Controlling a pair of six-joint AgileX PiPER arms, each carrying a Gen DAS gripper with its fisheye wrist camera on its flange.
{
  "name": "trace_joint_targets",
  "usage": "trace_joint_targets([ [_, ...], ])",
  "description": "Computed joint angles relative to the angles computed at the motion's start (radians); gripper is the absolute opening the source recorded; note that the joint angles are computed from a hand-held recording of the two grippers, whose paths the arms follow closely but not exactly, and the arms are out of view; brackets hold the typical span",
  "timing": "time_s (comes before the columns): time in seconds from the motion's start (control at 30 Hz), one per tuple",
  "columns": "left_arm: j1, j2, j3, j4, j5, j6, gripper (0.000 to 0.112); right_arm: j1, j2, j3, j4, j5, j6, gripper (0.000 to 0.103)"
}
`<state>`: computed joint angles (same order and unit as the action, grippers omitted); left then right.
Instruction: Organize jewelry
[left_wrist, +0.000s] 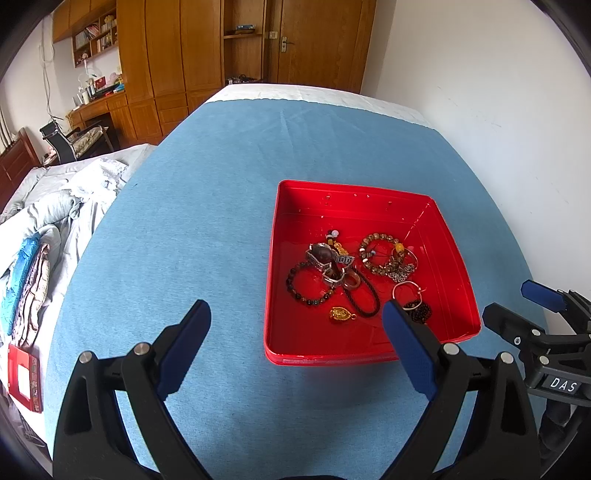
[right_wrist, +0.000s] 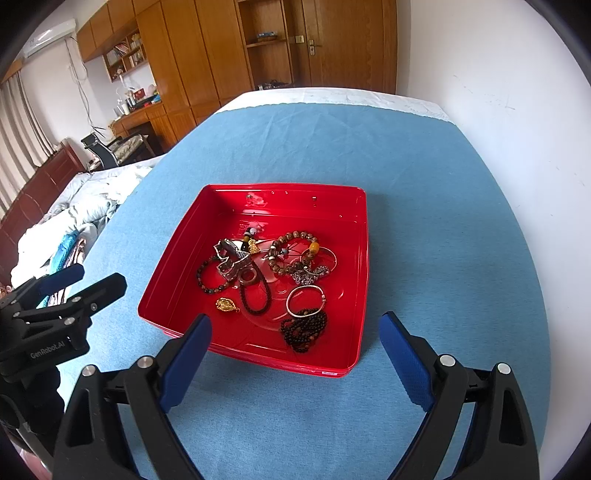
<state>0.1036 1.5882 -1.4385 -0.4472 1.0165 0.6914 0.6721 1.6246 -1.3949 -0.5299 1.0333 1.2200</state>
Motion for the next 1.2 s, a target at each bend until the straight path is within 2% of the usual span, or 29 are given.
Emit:
trace_joint_targets([
  [1.2,0.001,0.016,-0.018,-0.003,0.02,0.014,0.093,-0.003,0.003,0.003,0.003,-0.004,0.0,0.092],
])
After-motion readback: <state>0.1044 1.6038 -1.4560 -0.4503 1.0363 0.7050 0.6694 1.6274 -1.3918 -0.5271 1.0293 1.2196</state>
